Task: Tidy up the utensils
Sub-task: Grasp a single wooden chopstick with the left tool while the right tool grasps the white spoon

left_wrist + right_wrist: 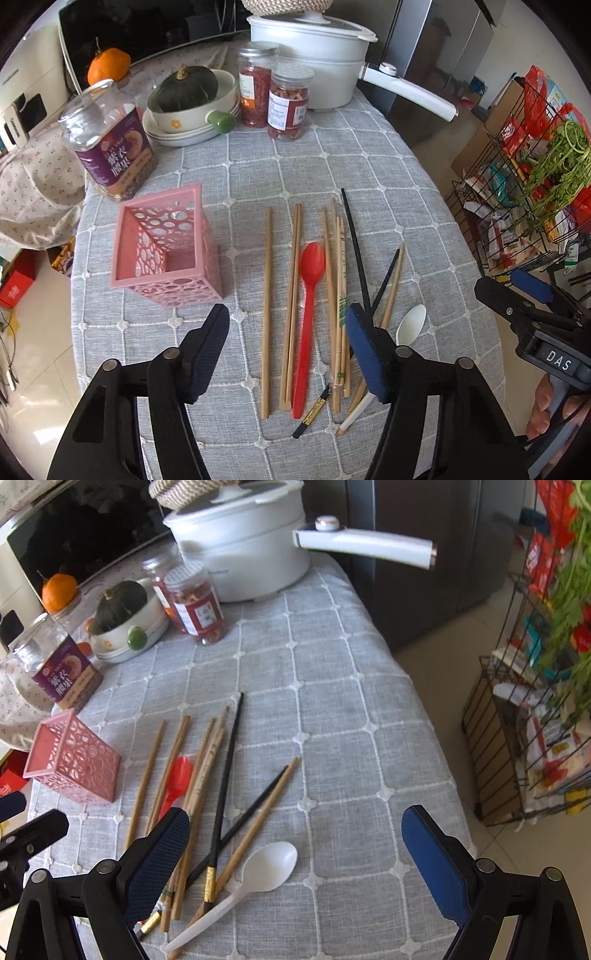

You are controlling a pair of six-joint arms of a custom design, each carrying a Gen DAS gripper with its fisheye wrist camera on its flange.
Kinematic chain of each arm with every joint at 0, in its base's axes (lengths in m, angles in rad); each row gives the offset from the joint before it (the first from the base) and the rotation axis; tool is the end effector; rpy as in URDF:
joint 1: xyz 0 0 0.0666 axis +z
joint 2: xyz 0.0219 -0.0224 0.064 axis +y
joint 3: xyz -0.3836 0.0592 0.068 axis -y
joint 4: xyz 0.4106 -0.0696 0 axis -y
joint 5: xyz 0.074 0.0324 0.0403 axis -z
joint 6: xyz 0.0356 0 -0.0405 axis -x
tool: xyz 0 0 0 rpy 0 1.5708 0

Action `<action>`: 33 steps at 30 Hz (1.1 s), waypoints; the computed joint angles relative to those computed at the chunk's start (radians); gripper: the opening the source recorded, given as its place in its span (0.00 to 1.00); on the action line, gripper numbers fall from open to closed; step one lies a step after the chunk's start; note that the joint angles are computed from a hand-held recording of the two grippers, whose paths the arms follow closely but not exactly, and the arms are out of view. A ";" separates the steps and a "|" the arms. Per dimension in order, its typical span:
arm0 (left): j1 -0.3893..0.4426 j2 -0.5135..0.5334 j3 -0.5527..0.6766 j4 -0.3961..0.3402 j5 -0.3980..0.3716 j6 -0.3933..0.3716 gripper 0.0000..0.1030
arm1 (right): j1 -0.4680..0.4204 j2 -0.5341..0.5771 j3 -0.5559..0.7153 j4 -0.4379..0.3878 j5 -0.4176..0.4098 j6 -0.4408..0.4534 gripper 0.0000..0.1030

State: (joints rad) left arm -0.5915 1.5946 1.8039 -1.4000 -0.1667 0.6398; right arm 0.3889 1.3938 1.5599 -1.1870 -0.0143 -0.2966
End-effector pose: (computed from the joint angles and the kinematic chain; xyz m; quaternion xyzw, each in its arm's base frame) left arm 0.4521 -0.2971 0.4964 -0.0394 0.9779 -0.0420 0.2009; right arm 0.4472 0.1834 0.4945 -0.0463 0.9613 0.0977 0.2534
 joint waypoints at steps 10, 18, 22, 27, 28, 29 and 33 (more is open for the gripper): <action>0.046 0.202 0.124 -0.082 -0.003 0.012 0.23 | -0.034 0.011 0.002 0.010 -0.050 0.003 0.87; 0.075 0.280 0.159 -0.114 0.005 0.023 0.15 | -0.051 0.023 0.006 0.006 -0.064 0.005 0.87; 0.080 0.277 0.147 -0.088 0.010 0.027 0.10 | -0.055 0.028 0.007 0.002 -0.080 0.004 0.87; 0.070 0.221 0.105 -0.050 0.004 0.019 0.07 | -0.058 0.047 0.016 -0.013 -0.129 -0.009 0.87; 0.065 0.201 0.094 -0.034 0.001 0.015 0.07 | -0.057 0.052 0.018 -0.017 -0.138 -0.008 0.86; 0.060 0.175 0.077 -0.018 -0.002 0.012 0.07 | -0.056 0.055 0.017 -0.020 -0.143 -0.005 0.85; 0.033 0.089 0.036 0.033 -0.027 -0.013 0.07 | -0.053 0.076 0.015 -0.045 -0.157 0.001 0.79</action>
State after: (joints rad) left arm -0.5583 1.6834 1.8400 -1.3670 -0.1932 0.6265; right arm 0.3363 1.4699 1.5746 -1.2321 -0.1708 -0.2953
